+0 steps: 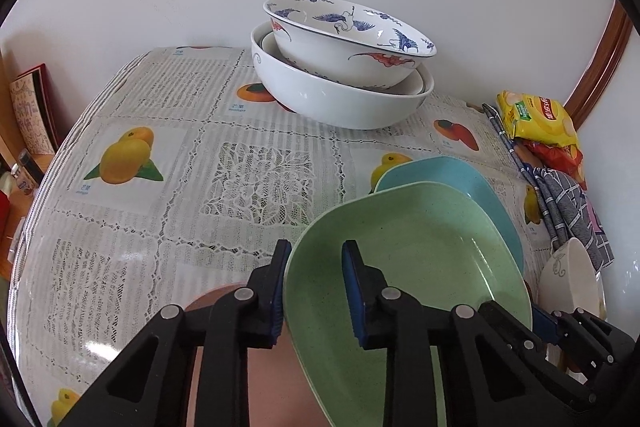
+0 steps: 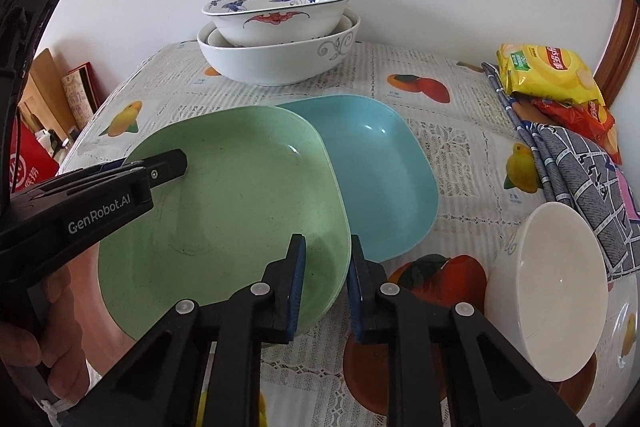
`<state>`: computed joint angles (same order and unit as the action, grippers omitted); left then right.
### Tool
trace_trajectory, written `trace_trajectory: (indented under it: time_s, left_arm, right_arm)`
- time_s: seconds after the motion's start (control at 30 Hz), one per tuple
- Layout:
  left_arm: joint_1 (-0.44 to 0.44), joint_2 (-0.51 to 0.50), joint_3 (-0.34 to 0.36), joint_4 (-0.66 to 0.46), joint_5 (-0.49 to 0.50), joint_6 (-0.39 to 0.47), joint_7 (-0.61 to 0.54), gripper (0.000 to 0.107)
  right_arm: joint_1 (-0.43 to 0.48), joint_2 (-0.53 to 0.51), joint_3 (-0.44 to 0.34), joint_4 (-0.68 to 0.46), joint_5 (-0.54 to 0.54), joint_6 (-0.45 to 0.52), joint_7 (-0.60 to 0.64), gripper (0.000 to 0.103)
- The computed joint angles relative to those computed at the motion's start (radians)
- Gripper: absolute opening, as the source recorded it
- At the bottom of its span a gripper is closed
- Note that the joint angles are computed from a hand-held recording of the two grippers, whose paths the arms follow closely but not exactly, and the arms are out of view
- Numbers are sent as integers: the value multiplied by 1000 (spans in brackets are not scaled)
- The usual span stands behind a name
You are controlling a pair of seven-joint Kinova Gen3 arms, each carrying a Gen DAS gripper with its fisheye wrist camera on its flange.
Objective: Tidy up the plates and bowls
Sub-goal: 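Lift the green plate with both grippers and carry it over the pink plate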
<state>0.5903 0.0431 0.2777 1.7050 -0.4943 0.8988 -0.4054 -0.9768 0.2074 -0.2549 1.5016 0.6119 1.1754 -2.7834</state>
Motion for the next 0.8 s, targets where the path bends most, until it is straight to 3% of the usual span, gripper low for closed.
trace_trajectory:
  time_s: [0.27,0.8]
  left_arm:
    - [-10,-29,11,20,9,-15,16,15]
    - [6,-65,74,-8,-33,24,103,14]
  right_arm:
    - [31,-33,-3,27,-27,-34,-37,13]
    - [37,-127,-68,60,18,19,-129,11]
